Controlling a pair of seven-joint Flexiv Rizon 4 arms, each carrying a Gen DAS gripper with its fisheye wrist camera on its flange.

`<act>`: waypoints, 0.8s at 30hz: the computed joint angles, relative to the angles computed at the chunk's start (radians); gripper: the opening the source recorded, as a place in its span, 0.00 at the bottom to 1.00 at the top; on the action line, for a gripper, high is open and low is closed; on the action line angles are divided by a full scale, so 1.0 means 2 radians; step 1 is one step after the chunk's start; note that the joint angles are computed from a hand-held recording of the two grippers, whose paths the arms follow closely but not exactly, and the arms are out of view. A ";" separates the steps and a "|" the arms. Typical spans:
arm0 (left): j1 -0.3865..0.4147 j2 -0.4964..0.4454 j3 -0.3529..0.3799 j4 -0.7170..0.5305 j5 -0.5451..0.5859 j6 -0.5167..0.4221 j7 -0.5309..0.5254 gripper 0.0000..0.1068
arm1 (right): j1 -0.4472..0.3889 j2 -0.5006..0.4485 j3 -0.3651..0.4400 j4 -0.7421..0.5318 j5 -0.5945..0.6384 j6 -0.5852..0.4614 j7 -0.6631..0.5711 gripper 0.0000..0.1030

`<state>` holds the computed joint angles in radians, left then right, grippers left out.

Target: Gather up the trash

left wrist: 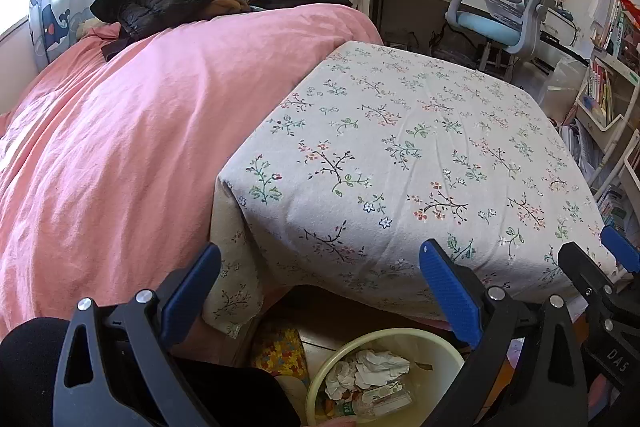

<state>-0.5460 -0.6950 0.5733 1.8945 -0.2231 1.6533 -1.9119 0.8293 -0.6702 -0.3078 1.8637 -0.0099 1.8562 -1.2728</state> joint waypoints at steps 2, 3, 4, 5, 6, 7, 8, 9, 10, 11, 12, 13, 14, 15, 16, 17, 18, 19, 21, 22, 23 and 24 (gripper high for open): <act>0.000 0.000 0.000 0.000 0.001 0.000 0.000 0.89 | 0.003 -0.001 -0.004 0.000 0.001 0.000 -0.001 0.84; 0.000 0.000 0.000 0.000 0.000 0.000 -0.001 0.89 | 0.006 -0.001 -0.007 0.000 0.002 0.001 -0.001 0.84; 0.000 0.000 0.000 0.000 0.001 0.000 -0.001 0.89 | 0.009 -0.002 -0.010 0.001 0.004 0.001 -0.001 0.84; 0.001 0.000 -0.001 0.000 0.001 0.000 -0.001 0.89 | 0.009 -0.002 -0.010 0.001 0.004 0.002 -0.002 0.84; 0.001 0.000 -0.001 0.000 0.001 0.000 -0.001 0.89 | 0.010 -0.002 -0.012 0.001 0.005 0.003 -0.003 0.84; 0.002 0.001 -0.002 0.000 0.002 0.001 0.000 0.89 | 0.013 -0.003 -0.015 0.001 0.008 0.004 -0.003 0.84; 0.002 0.001 -0.002 0.000 0.002 0.002 0.000 0.89 | 0.015 -0.003 -0.017 0.001 0.009 0.004 -0.003 0.84; 0.002 0.001 -0.002 0.001 0.002 0.003 0.001 0.89 | 0.017 -0.004 -0.019 0.001 0.010 0.004 -0.004 0.85; 0.001 0.001 -0.002 0.001 0.002 0.005 0.002 0.89 | 0.018 -0.004 -0.019 0.001 0.011 0.004 -0.004 0.85; 0.000 0.001 0.000 0.000 0.002 0.005 0.002 0.89 | 0.019 -0.005 -0.021 0.001 0.012 0.004 -0.005 0.85; 0.000 0.001 -0.001 0.000 0.002 0.007 0.004 0.89 | 0.022 -0.005 -0.024 0.001 0.014 0.005 -0.005 0.85; 0.000 0.001 -0.001 0.000 0.001 0.009 0.005 0.89 | 0.024 -0.005 -0.026 0.001 0.016 0.005 -0.005 0.85; -0.001 0.001 -0.001 0.001 0.000 0.011 0.006 0.89 | 0.027 -0.006 -0.029 0.002 0.018 0.007 -0.006 0.85; -0.002 0.001 -0.001 0.001 -0.001 0.015 0.008 0.89 | 0.030 -0.006 -0.033 0.003 0.021 0.009 -0.007 0.85; -0.003 0.000 0.000 0.002 -0.003 0.018 0.010 0.89 | 0.033 -0.007 -0.036 0.004 0.024 0.011 -0.007 0.85; -0.004 0.000 0.000 0.003 -0.006 0.021 0.012 0.89 | 0.038 -0.008 -0.041 0.004 0.029 0.014 -0.008 0.85; -0.006 -0.001 0.001 0.004 -0.009 0.025 0.015 0.89 | 0.040 -0.008 -0.043 0.004 0.032 0.016 -0.009 0.86; -0.010 -0.002 0.003 0.004 -0.013 0.030 0.017 0.89 | 0.042 -0.009 -0.046 0.004 0.036 0.017 -0.011 0.86; -0.015 -0.004 0.006 0.007 -0.023 0.040 0.024 0.89 | 0.049 -0.010 -0.054 0.005 0.044 0.019 -0.013 0.86; -0.015 -0.005 0.005 0.008 -0.028 0.045 0.028 0.89 | 0.052 -0.011 -0.056 0.005 0.047 0.019 -0.014 0.86; -0.016 -0.005 0.004 0.010 -0.034 0.050 0.033 0.89 | 0.055 -0.011 -0.059 0.005 0.049 0.019 -0.016 0.86; -0.016 -0.005 0.002 0.011 -0.039 0.054 0.038 0.89 | 0.056 -0.011 -0.061 0.005 0.050 0.018 -0.018 0.86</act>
<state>-0.5781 -0.7048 0.5778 1.9174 -0.3016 1.7616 -1.8363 0.9411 -0.6929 -0.4297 1.8730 0.0902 1.8920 -1.3088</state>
